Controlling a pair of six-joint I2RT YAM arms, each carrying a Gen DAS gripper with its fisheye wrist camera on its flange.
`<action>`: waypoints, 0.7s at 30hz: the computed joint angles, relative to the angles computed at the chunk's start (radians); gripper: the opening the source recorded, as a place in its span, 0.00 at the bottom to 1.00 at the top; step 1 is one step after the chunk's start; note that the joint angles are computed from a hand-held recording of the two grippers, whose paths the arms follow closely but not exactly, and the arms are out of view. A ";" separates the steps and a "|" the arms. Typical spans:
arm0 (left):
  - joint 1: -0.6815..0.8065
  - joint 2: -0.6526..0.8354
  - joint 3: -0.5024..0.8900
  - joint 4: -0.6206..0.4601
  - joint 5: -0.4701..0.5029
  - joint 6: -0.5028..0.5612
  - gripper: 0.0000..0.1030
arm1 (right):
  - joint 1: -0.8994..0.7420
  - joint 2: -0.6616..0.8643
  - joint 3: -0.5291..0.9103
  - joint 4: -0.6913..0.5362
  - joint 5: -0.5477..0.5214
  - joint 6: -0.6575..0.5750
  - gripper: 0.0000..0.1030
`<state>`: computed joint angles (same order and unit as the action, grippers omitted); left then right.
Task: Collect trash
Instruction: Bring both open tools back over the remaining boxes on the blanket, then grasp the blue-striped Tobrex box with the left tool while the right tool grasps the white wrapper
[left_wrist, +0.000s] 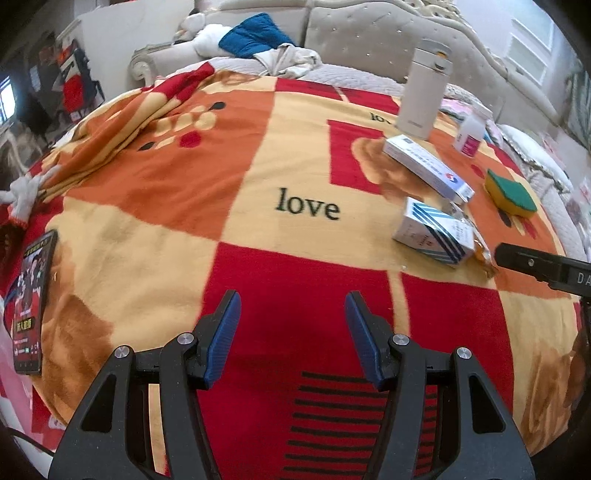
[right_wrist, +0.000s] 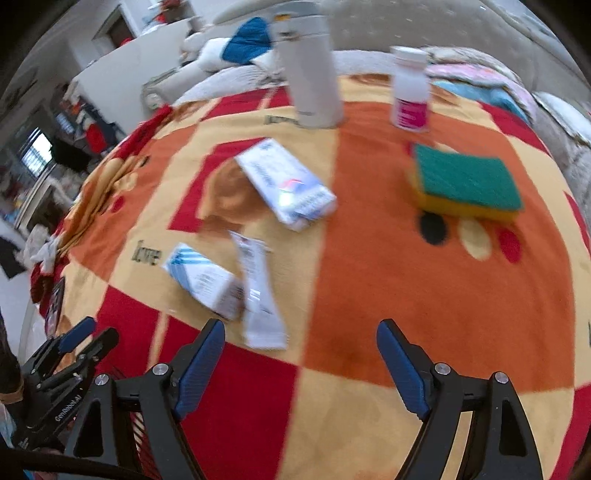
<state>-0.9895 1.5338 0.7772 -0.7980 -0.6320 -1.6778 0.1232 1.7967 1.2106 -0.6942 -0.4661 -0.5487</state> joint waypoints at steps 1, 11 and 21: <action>0.001 -0.004 -0.005 0.003 0.001 -0.004 0.56 | 0.016 -0.001 -0.003 0.012 0.008 0.003 0.80; 0.019 0.001 -0.040 0.055 0.020 0.009 0.56 | 0.091 -0.074 -0.040 0.042 -0.012 -0.052 0.80; -0.011 -0.112 -0.108 0.010 -0.004 -0.085 0.56 | 0.270 -0.047 -0.094 0.143 0.136 -0.168 0.72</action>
